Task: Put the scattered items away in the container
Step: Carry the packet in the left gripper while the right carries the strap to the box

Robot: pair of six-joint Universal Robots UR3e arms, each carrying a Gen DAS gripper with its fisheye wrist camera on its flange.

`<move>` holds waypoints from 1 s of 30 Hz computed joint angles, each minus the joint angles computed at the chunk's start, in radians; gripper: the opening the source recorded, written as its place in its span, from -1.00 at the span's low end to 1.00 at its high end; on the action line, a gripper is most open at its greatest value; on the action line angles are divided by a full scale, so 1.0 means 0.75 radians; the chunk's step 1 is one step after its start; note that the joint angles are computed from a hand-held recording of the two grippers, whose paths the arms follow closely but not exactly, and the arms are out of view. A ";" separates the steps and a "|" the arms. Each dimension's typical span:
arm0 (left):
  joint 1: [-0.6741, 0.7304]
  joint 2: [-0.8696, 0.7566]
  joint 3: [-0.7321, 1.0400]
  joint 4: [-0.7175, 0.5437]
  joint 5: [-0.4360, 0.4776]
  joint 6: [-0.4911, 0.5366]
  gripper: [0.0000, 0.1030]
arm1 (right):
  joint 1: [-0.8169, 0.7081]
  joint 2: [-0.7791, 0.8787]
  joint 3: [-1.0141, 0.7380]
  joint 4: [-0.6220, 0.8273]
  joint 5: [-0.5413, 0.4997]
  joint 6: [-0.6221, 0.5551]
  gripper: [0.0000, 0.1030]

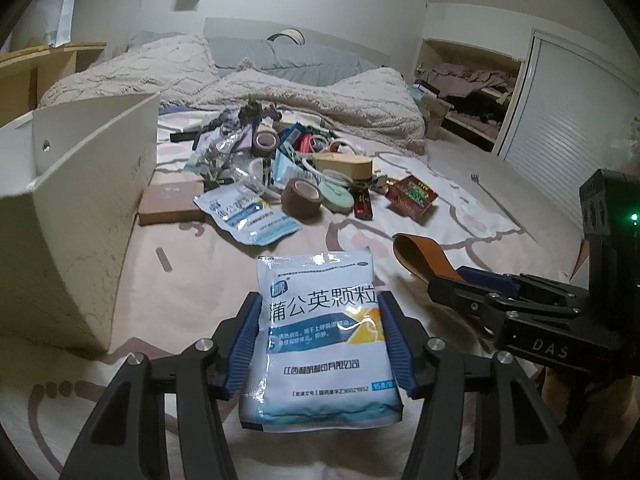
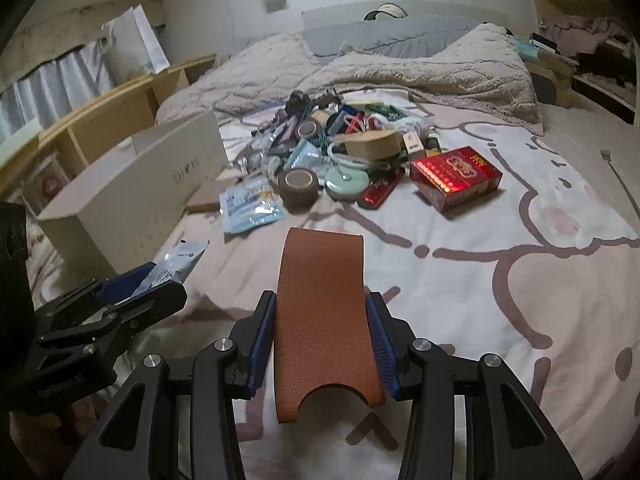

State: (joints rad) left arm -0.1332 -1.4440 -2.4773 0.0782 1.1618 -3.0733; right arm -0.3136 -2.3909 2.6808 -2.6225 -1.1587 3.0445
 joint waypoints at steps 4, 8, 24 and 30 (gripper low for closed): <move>0.001 0.047 0.037 -0.033 0.008 0.006 0.12 | -0.013 -0.005 -0.037 0.012 0.029 0.023 -0.11; 0.020 0.104 0.092 -0.089 -0.005 0.025 0.12 | 0.017 0.058 -0.080 -0.057 0.030 0.070 -0.11; 0.211 0.158 0.395 -0.280 -0.144 0.089 0.12 | 0.211 0.474 -0.403 -0.386 0.034 0.371 -0.11; 0.315 0.150 0.509 -0.367 -0.198 0.147 0.12 | 0.314 0.668 -0.573 -0.463 0.012 0.455 -0.11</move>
State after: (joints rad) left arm 0.1028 -1.3315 -2.0958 -0.1973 1.0137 -2.9628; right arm -0.0782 -1.8900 2.2514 -2.9701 -1.1497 3.3859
